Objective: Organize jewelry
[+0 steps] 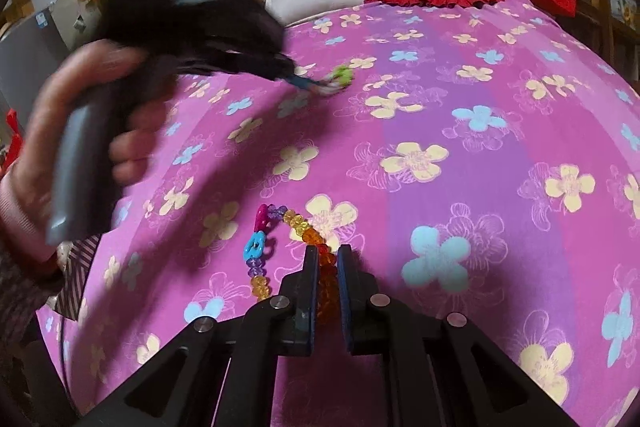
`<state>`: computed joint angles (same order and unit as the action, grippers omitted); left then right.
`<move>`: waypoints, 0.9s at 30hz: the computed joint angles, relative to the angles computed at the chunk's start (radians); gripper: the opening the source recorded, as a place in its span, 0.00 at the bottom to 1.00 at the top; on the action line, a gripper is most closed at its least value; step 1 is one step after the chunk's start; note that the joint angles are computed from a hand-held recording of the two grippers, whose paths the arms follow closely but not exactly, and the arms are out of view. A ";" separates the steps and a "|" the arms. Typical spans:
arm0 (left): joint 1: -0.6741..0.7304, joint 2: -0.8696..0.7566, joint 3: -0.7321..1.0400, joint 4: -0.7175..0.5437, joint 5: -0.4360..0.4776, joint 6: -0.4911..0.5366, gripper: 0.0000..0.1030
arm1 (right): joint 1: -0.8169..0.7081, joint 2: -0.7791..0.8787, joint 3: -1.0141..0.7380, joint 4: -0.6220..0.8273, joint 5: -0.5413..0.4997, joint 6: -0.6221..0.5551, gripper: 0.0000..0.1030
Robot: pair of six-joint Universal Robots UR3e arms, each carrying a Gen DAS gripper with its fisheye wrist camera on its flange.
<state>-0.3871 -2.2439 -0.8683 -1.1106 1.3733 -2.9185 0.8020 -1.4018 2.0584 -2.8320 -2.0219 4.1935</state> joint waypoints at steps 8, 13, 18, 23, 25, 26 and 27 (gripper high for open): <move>0.278 0.592 -0.603 0.061 -0.221 0.177 0.11 | 0.089 -0.002 -0.081 0.038 -0.076 0.090 0.08; 0.535 0.880 -0.775 -0.101 -0.365 0.354 0.11 | 0.158 0.020 -0.216 0.192 -0.138 0.155 0.08; 0.807 1.059 -0.839 -0.285 -0.496 0.551 0.11 | 0.221 0.056 -0.384 0.350 -0.173 0.195 0.08; 1.013 1.103 -0.846 -0.402 -0.587 0.689 0.11 | 0.256 0.138 -0.650 0.555 -0.198 0.159 0.08; 1.088 1.093 -0.837 -0.448 -0.614 0.743 0.11 | 0.265 0.196 -0.794 0.640 -0.204 0.132 0.08; 1.118 1.076 -0.823 -0.467 -0.624 0.761 0.11 | 0.268 0.230 -0.869 0.680 -0.207 0.117 0.08; 1.149 1.056 -0.810 -0.488 -0.634 0.779 0.11 | 0.270 0.268 -0.952 0.722 -0.207 0.099 0.08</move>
<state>0.7615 -1.1875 -1.6779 -1.5984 0.7394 -2.1393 1.0724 -1.1336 1.1066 -2.1105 -2.2287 4.2922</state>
